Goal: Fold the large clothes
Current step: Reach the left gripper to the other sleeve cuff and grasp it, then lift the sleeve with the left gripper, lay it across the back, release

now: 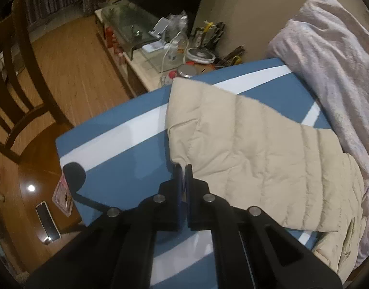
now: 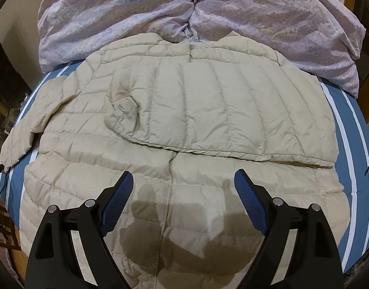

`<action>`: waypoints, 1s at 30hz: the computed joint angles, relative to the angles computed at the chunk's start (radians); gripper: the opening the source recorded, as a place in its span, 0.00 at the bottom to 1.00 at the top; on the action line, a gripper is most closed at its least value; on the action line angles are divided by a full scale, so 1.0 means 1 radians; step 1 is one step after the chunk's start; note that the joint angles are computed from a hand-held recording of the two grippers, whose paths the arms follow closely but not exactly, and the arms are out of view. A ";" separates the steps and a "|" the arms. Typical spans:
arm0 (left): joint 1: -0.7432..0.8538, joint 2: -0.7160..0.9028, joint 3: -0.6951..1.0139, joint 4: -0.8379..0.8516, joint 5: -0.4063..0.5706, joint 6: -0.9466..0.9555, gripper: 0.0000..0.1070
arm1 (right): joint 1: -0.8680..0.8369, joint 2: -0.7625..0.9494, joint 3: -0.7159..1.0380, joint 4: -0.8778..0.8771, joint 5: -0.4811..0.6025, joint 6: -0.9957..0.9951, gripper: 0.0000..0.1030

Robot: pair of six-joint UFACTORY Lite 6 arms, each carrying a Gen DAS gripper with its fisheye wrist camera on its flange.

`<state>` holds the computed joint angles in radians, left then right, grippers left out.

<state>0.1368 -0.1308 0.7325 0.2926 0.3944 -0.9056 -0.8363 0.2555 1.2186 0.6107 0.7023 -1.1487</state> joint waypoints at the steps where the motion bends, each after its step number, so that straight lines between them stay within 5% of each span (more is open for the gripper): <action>1: -0.014 -0.010 0.009 0.024 0.006 -0.021 0.02 | -0.002 0.006 0.006 0.000 0.002 0.001 0.85; 15: -0.418 0.049 0.414 0.179 0.118 -0.184 0.02 | -0.036 0.067 0.081 0.033 0.047 -0.010 0.85; 30: -0.837 0.630 1.168 0.027 0.192 -0.048 0.02 | -0.132 0.183 0.233 0.037 0.104 0.033 0.85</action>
